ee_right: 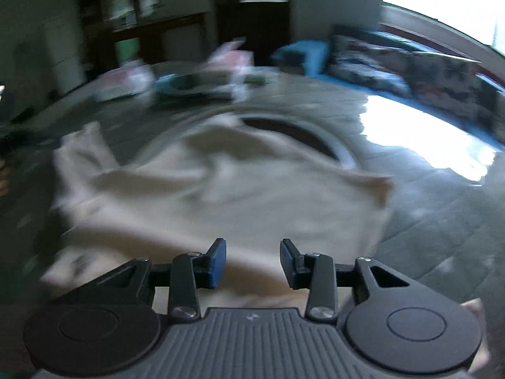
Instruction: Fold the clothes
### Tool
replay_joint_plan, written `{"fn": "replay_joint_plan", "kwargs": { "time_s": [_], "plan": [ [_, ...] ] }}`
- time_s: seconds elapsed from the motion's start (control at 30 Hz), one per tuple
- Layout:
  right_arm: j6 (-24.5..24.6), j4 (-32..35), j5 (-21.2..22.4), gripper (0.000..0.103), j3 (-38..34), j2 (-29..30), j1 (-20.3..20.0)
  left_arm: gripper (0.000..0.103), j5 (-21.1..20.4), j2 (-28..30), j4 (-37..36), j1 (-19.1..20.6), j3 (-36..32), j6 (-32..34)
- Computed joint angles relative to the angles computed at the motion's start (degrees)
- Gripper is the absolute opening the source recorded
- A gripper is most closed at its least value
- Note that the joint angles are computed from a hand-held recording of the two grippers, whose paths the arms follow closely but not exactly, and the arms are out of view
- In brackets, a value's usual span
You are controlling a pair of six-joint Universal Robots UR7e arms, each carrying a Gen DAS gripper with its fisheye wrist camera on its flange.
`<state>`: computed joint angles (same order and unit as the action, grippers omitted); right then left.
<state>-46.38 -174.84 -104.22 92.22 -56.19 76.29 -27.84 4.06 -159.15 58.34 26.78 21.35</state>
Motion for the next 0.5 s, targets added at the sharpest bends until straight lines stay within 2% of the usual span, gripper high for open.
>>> {"fn": "replay_joint_plan", "kwargs": {
  "time_s": [0.2, 0.27, 0.37, 0.4, 0.5],
  "plan": [
    [-3.85, 4.72, 4.79, 0.037, 7.75, -4.17, 1.23, 0.002, -0.66, -1.45, -1.72, -0.44, 2.44, -0.20],
    [-5.47, 3.15, 3.63, 0.037, 9.02, -3.52, 1.98, 0.002, -0.68, -1.85, -2.47, -0.47, 3.21, 0.01],
    [-8.20, -2.50, -0.83, 0.035, 10.10, -1.39, 2.94, 0.002, -0.75, -2.57, -3.45, -0.48, 4.52, 0.12],
    [-8.66, -3.53, -1.54, 0.025, 10.45, -1.12, 3.02, 0.002, -0.80, -2.94, -3.72, -0.48, 5.19, -0.01],
    [-9.65, -4.12, -2.13, 0.009, 11.60, -1.64, 3.03, 0.002, -0.62, -4.10, -4.85, -0.50, 7.30, 0.08]
  ]
}}
